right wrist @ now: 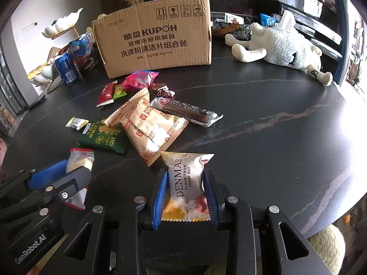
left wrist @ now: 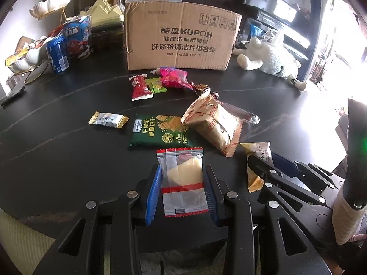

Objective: Organize snacks
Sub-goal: 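Lift both held packets and carry them over the open cardboard box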

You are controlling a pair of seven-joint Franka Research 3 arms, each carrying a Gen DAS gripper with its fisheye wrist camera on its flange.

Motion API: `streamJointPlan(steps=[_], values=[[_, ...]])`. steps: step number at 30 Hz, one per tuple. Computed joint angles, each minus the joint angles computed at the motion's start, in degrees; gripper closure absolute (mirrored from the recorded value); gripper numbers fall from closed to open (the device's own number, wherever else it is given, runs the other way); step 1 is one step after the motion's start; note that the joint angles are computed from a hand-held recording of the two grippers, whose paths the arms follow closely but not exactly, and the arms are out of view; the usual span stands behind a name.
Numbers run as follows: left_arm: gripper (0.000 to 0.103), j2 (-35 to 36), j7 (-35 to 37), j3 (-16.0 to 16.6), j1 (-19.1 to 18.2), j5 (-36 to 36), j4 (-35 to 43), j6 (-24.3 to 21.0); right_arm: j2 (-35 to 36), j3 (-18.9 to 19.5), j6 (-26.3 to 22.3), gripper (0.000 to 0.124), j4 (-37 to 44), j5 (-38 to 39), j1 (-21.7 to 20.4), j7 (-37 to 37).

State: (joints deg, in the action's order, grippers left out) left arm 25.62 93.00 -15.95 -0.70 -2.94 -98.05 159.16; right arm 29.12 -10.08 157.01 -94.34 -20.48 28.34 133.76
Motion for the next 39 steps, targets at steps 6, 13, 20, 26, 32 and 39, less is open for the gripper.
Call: streamJointPlan(steps=[6, 13, 20, 26, 32, 39], values=[[0.068, -0.31, 4.43, -2.28, 2.01, -2.44, 0.29, 0.04, -1.9, -1.29, 1.73, 0.095, -1.45, -2.03, 1.06, 2.24], [0.068, -1.28, 10.79, -3.83, 3.88, -5.59, 1.11, 2.41, -3.9, 0.86, 2.04, 0.095, -0.29, -1.3, -0.62, -0.08], [0.068, -0.36, 15.03, -4.05, 4.3, -6.46, 5.8, 3.1, -2.8, 1.08, 1.56, 0.095, 4.86, -1.43, -0.74, -2.48], [0.068, 3.19, 17.28, -4.01, 3.96, -7.64, 15.2, -2.01, 0.16, 2.0, 0.35, 0.095, 12.49, 1.37, -2.2, -6.94], [0.068, 8.13, 17.44, -2.02, 1.56, -5.77, 26.55, -6.58, 6.35, 1.59, -2.55, 0.095, 24.41, 4.37, -3.32, -9.72], [0.068, 16.77, 16.68, -0.27, -1.3, -3.33, 44.41, -14.81, 16.01, 2.05, -8.68, 0.095, 42.85, 8.69, -5.38, -14.29]])
